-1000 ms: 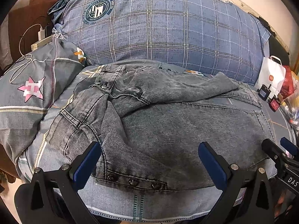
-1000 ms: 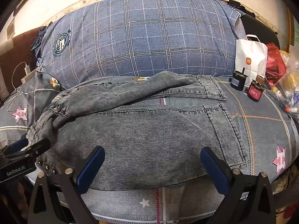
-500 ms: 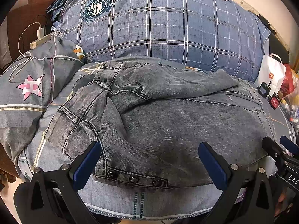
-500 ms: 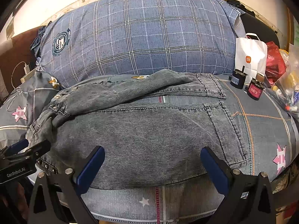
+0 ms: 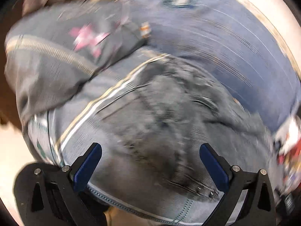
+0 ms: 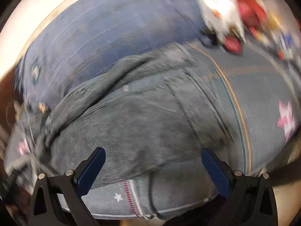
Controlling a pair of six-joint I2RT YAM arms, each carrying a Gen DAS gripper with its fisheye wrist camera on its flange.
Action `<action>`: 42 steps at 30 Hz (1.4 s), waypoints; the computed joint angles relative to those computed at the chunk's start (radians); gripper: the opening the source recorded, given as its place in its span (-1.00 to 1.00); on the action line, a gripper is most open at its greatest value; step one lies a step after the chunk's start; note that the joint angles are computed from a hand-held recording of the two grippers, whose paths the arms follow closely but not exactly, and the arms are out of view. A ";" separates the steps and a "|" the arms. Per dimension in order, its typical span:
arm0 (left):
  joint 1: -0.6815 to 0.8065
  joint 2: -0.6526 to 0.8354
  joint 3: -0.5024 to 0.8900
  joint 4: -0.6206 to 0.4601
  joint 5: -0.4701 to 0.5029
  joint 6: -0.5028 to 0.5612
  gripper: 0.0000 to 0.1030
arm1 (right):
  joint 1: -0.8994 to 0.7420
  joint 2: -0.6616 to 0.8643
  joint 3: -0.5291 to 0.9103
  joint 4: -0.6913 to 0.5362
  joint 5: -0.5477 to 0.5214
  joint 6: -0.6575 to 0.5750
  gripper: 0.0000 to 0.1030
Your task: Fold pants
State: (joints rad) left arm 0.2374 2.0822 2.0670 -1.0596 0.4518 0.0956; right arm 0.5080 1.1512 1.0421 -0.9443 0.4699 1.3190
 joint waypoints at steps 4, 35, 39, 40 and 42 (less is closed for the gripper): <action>0.019 0.106 0.109 -0.068 -0.018 -0.027 0.99 | -0.157 -0.229 -0.201 0.110 -0.188 0.067 1.00; -0.033 0.129 0.255 -0.044 -0.075 -0.011 -0.70 | -0.334 -0.169 0.030 -0.081 -0.133 -0.222 -0.69; -0.005 -0.081 -0.052 0.145 -0.079 -0.022 -0.69 | -0.228 -0.160 0.115 -0.186 0.003 -0.181 -0.69; -0.006 -0.082 -0.067 0.143 -0.091 -0.018 -0.67 | -0.214 -0.170 0.096 -0.202 0.018 -0.152 -0.69; -0.024 -0.010 -0.029 0.067 -0.165 0.023 -0.62 | -0.241 -0.164 0.035 -0.197 -0.028 -0.133 -0.60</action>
State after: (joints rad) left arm 0.2129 2.0723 2.0381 -0.9922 0.2865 0.1190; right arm 0.2667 0.9872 1.0770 -1.1412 0.4419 1.1856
